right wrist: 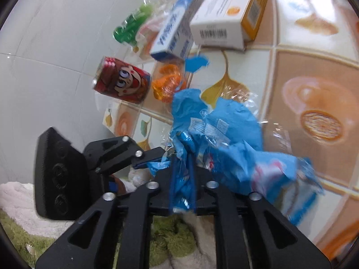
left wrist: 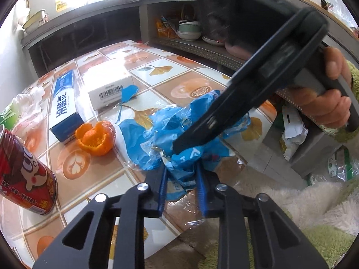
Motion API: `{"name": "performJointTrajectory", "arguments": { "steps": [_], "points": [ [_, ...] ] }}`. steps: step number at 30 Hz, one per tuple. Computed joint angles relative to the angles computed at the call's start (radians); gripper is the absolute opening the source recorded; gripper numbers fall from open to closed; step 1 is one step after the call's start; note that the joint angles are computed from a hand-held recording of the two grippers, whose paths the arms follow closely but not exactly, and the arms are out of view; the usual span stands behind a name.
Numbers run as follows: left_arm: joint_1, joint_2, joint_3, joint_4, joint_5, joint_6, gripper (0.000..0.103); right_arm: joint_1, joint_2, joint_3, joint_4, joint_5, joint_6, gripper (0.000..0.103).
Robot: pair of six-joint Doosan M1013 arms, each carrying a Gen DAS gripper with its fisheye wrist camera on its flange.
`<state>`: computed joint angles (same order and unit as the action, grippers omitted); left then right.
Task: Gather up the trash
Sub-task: 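Grasp the crumpled blue bag with the left tool beside the right tool, then open the right tool and lift it away from the blue bag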
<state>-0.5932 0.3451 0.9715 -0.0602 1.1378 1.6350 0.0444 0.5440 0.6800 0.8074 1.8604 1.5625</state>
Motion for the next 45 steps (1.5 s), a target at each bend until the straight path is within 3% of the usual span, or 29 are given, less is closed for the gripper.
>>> {"name": "performJointTrajectory", "arguments": {
  "steps": [1, 7, 11, 14, 17, 19, 22, 28, 35, 40, 45],
  "points": [
    [0.000, 0.000, 0.000, 0.001, 0.000, -0.003, 0.020, -0.004, -0.015, 0.006, -0.028, -0.021, -0.007, 0.033],
    [0.004, -0.003, 0.004, -0.005, -0.005, -0.016, 0.019, -0.028, -0.088, 0.073, -0.154, -0.160, 0.027, 0.034],
    [0.005, -0.008, 0.012, -0.015, -0.015, -0.008, 0.019, -0.031, -0.100, 0.132, -0.169, -0.190, 0.090, 0.017],
    [0.005, -0.014, 0.019, -0.026, -0.022, -0.002, 0.020, -0.025, -0.076, 0.122, -0.148, -0.191, 0.109, 0.008],
    [0.002, -0.020, 0.026, -0.022, -0.039, 0.005, 0.022, -0.020, -0.057, 0.112, -0.110, -0.171, 0.097, 0.006],
    [0.000, -0.021, 0.026, -0.017, -0.042, 0.003, 0.035, -0.016, -0.042, 0.097, -0.086, -0.146, 0.095, 0.005],
    [-0.001, -0.026, 0.032, -0.007, -0.060, -0.009, 0.044, -0.015, -0.026, 0.084, -0.048, -0.114, 0.087, 0.004],
    [-0.004, -0.028, 0.036, -0.003, -0.079, 0.005, 0.050, -0.014, -0.012, 0.092, 0.040, -0.073, 0.085, 0.003],
    [-0.014, -0.016, 0.022, 0.033, -0.063, 0.025, 0.049, -0.008, -0.016, 0.113, 0.086, -0.068, 0.092, 0.003],
    [-0.023, -0.016, 0.023, 0.038, -0.057, 0.056, 0.032, -0.013, -0.016, 0.113, 0.097, -0.059, 0.094, 0.004],
    [-0.024, -0.010, 0.017, 0.038, -0.041, 0.061, 0.022, -0.023, -0.018, 0.093, 0.066, -0.047, 0.085, 0.008]
  ]
}}
